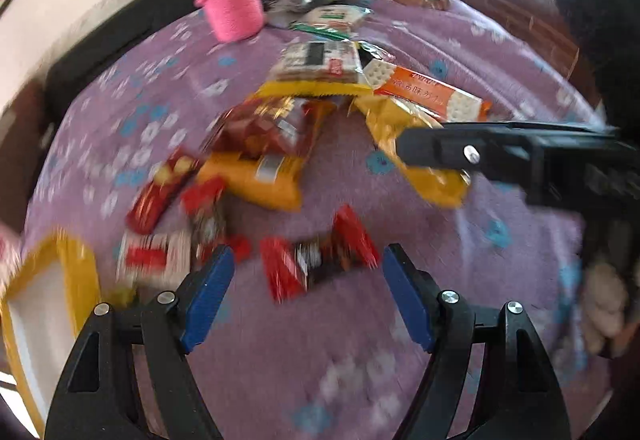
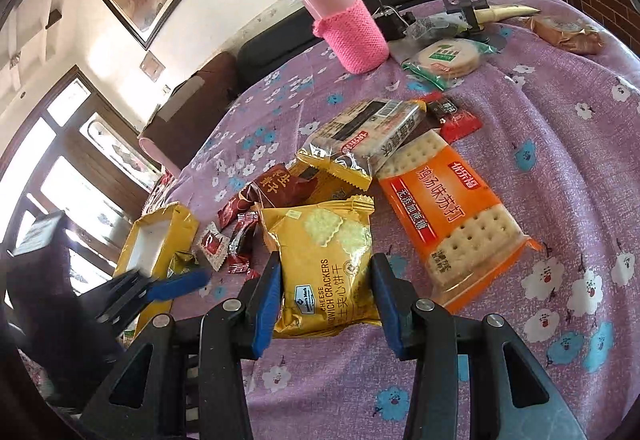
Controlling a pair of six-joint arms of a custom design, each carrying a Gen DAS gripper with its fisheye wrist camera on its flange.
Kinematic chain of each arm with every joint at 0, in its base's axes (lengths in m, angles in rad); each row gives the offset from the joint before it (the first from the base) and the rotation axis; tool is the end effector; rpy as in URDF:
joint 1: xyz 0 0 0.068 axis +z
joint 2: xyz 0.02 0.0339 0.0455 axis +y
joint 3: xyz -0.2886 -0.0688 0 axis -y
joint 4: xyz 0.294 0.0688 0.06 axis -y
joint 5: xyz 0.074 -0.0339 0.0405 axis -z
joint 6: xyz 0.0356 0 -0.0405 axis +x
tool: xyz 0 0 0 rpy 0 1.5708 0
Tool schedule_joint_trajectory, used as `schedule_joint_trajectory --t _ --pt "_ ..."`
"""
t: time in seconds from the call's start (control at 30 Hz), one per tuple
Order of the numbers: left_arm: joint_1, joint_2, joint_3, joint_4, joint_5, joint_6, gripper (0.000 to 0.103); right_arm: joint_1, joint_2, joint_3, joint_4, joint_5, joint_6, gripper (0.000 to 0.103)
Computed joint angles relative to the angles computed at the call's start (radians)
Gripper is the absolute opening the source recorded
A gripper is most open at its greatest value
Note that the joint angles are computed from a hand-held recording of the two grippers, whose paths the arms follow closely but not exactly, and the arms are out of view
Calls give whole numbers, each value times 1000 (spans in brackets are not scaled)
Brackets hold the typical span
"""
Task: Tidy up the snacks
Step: 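Grasp a small red candy with the left tool while the right tool grasps the yellow cracker bag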
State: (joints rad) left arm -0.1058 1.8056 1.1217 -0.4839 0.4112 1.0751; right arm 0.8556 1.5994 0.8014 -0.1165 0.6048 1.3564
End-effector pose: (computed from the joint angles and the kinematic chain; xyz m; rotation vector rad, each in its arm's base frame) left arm 0.3910 -0.0558 0.1568 1.5332 2.0895 -0.2314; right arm 0.2379 0.2430 0.1515 0.8055 2.1648 0.3778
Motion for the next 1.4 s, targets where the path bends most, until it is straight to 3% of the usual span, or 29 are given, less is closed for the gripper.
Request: schedule_joint_trajectory --t 0.07,0.13,0.23,0.27,0.43,0.5,0.57,0.67,0.7,0.73,0.77,0.83,0.87,1.17,1.4 --pt "-25 10 -18 61 -34 21 76 -7 6 3 -1 -10 -8 44" --pt "-23 18 -14 47 -32 54 74 -11 8 -1 6 -22 -13 44" --pt "-1 53 76 -152 -7 86 23 -12 14 6 3 -24 -20 44" --pt "1 47 68 -156 -10 88 20 -12 14 7 5 -24 -22 44" --pt "7 -5 -16 -68 1 70 22 -14 28 19 -10 -31 -17 44" --pt "5 -5 -23 -45 7 47 36 -13 30 21 -13 -29 -15 44" --pt "1 17 -1 -51 14 -1 63 -12 32 23 -14 -27 -15 44" --pt "13 62 52 -106 47 -65 66 -13 32 22 -12 -29 -13 45" --pt "9 78 65 -112 40 -92 65 -14 33 22 -13 -29 -14 45" --pt "12 73 56 -92 50 -108 55 -13 33 22 -12 -29 -14 45" --pt "15 67 50 -82 51 -124 35 -14 34 23 -12 -29 -14 45" --pt "21 84 84 -129 68 -143 10 -14 35 23 -14 -29 -14 45" --pt "28 103 115 -174 84 -154 10 -15 37 25 -14 -29 -16 45" --pt "98 79 99 -195 165 -187 10 -3 56 60 -54 -9 -30 44" --pt "208 54 142 -314 277 -175 10 14 60 66 -15 16 -78 44"
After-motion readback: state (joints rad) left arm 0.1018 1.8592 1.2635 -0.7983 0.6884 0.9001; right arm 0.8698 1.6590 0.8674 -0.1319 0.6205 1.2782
